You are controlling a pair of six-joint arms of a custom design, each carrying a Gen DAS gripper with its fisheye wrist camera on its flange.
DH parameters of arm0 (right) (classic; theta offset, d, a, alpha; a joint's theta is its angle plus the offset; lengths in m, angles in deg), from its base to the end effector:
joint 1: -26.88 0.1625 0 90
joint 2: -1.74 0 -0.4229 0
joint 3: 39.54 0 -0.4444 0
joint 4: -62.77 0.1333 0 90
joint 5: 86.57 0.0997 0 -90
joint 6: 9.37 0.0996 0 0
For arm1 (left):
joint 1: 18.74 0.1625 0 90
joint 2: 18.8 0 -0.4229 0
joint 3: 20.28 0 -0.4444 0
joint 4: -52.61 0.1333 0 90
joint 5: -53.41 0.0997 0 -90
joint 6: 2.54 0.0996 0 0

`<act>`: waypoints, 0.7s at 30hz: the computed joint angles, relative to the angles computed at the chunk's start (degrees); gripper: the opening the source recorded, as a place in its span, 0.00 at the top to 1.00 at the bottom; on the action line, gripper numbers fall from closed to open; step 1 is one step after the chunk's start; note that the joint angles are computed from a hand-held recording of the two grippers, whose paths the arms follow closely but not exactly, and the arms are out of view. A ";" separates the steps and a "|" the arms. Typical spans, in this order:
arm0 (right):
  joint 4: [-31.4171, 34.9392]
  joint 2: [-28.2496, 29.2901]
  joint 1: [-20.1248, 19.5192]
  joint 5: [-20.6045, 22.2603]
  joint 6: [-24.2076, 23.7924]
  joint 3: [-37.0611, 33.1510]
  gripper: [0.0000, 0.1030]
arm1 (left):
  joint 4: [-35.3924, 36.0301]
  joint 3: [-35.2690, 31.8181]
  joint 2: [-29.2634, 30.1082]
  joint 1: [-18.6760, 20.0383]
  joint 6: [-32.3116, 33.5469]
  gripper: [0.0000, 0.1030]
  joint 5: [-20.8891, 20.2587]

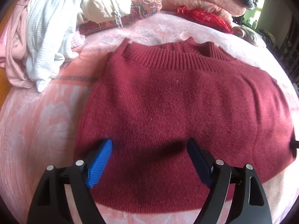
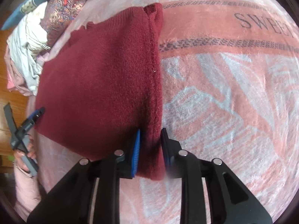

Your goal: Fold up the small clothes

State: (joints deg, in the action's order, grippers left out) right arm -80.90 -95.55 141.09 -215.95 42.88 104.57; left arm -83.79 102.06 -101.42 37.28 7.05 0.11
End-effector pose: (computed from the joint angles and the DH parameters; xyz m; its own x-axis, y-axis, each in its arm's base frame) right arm 0.2110 -0.2983 0.1934 -0.7725 0.5642 0.2913 0.3327 0.7504 -0.5711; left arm -0.1220 -0.5261 0.2302 -0.6014 0.5222 -0.6047 0.6646 0.7470 -0.0158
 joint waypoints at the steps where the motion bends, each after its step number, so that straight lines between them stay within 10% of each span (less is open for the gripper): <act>1: -0.28 -0.75 0.75 -0.69 -0.27 0.08 0.67 | -0.01 0.22 -0.97 -0.25 -0.07 0.20 -0.91; 4: 0.05 -2.75 1.50 -1.93 -0.79 -0.45 0.50 | -0.55 0.42 -2.16 -1.17 0.91 0.20 -2.05; 12: -1.12 -3.29 -4.86 3.60 -7.38 -0.22 0.50 | 0.95 -2.53 1.94 -1.80 -3.58 0.20 -3.30; 19: -2.70 -0.94 -8.10 5.14 -10.31 0.15 0.67 | 2.93 -5.35 7.32 0.50 -6.43 0.16 -2.35; 21: -5.99 -1.56 -9.20 7.79 -12.23 1.37 0.86 | 3.04 -5.40 7.76 0.61 -6.21 0.14 -2.23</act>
State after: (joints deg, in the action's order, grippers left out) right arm -86.88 -97.11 131.88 -208.16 30.65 105.95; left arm -80.75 96.66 -93.66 37.89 0.84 -2.12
